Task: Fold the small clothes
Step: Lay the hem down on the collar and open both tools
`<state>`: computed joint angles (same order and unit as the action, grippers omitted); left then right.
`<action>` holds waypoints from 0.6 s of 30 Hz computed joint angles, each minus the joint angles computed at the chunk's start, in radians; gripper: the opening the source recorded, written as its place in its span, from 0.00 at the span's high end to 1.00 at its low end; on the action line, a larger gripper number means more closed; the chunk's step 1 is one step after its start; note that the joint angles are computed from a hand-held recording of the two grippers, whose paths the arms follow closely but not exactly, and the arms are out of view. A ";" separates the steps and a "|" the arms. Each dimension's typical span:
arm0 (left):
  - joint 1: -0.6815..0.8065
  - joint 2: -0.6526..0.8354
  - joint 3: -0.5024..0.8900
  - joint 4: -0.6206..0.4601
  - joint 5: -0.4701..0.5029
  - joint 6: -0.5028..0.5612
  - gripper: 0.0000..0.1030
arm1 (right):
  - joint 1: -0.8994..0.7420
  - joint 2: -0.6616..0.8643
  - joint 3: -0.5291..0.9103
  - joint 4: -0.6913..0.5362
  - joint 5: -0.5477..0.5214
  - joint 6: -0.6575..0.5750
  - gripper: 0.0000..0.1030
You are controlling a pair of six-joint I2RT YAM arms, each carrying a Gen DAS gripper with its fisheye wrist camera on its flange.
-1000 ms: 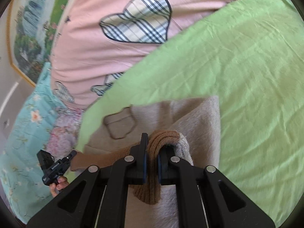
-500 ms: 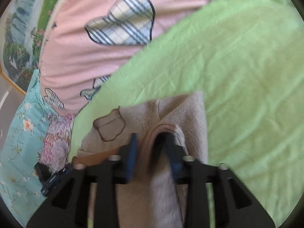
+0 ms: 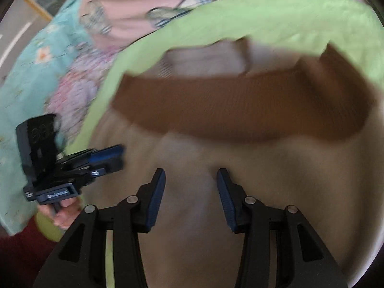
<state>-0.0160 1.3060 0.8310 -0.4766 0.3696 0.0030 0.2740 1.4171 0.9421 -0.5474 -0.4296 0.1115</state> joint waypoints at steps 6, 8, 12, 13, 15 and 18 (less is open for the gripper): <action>0.264 0.171 0.106 0.075 0.104 -0.043 0.95 | -0.125 0.078 0.075 0.104 0.141 0.061 0.59; 0.325 0.155 0.093 0.085 0.135 -0.074 0.95 | -0.171 0.065 0.064 0.127 0.157 0.104 0.59; 0.361 0.004 0.011 0.027 0.135 -0.039 0.90 | -0.256 -0.117 -0.028 0.103 0.044 0.130 0.57; 0.362 -0.065 -0.023 -0.008 0.134 -0.018 0.89 | -0.272 -0.165 -0.047 0.088 0.015 0.122 0.57; 0.382 -0.207 -0.095 -0.087 0.194 0.017 0.86 | -0.327 -0.327 -0.101 0.007 -0.054 0.099 0.53; 0.415 -0.438 -0.192 -0.258 0.261 0.060 0.85 | -0.408 -0.514 -0.153 -0.144 -0.106 0.044 0.51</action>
<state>0.3991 0.8676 0.6394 -0.7350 0.6303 0.0626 -0.1337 0.9036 0.7895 -0.6919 -0.5358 0.1557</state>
